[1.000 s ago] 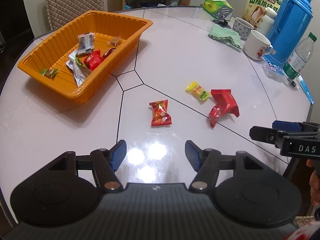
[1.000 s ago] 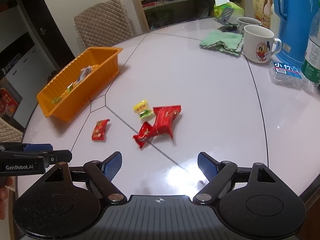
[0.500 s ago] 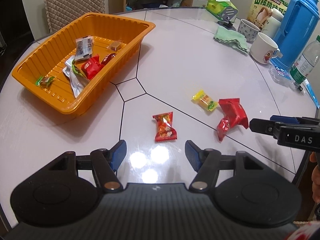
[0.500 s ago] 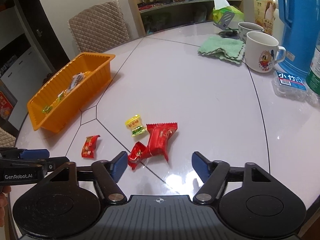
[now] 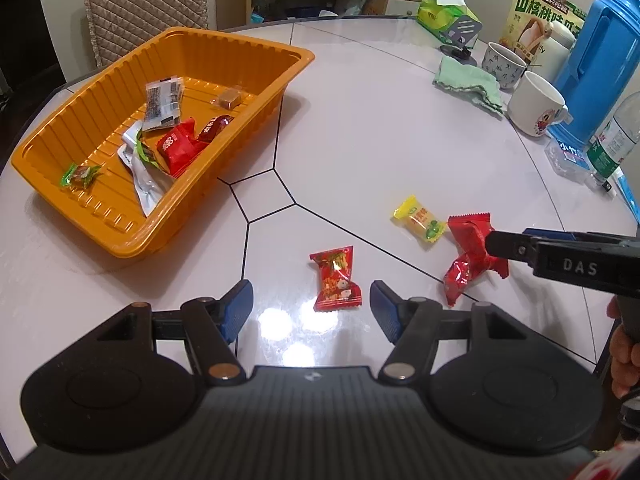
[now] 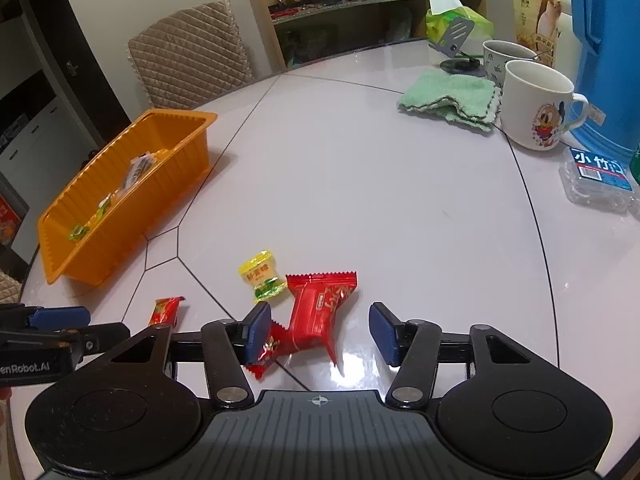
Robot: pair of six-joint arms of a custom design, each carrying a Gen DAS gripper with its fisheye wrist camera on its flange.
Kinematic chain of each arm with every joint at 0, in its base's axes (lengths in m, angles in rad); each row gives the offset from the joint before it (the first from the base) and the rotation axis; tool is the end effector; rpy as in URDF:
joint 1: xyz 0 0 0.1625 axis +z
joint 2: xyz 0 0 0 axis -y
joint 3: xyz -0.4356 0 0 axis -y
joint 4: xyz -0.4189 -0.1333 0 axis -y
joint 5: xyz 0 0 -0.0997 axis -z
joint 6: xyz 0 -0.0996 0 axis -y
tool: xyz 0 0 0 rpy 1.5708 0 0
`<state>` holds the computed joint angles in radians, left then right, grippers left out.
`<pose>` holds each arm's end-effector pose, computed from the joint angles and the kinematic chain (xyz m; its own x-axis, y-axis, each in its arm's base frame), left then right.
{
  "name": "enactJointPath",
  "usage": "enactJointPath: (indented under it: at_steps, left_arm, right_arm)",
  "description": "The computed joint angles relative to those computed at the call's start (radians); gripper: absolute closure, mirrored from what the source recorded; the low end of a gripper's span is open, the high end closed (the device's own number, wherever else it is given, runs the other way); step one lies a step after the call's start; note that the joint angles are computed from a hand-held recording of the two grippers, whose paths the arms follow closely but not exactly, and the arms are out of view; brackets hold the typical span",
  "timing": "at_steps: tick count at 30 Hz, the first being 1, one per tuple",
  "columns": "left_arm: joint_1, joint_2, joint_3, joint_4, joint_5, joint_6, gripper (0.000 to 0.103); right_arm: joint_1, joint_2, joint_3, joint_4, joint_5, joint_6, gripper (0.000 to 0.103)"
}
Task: Organize snacks
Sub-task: 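Grasp the red-and-gold candy with the left tool while the right tool grasps a large red packet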
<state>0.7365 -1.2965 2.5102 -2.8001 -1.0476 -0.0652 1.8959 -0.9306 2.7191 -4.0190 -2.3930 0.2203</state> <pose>-0.1478 -0.3811 0.1046 -0.6346 0.5914 -0.4975 0.7009 0.7117 -0.0481 0.1498 -0.2556 0.1104 -0.8245 0.3667 0.4310 -0.0740 0.6852 -0.7246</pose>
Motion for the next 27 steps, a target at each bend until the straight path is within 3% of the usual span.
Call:
enactJointPath:
  at_steps: [14, 16, 27]
  left_arm:
    - [0.020, 0.046, -0.018, -0.037, -0.004, 0.042, 0.041]
    - [0.022, 0.055, -0.019, -0.045, -0.003, 0.050, 0.042]
    - [0.035, 0.127, -0.036, -0.090, -0.012, 0.096, 0.048]
  right_arm:
    - [-0.079, 0.042, -0.025, -0.011, 0.044, -0.043, 0.064]
    - [-0.087, 0.046, -0.022, -0.024, 0.058, -0.054, 0.077]
    - [-0.094, 0.023, 0.012, -0.094, 0.048, -0.062, 0.078]
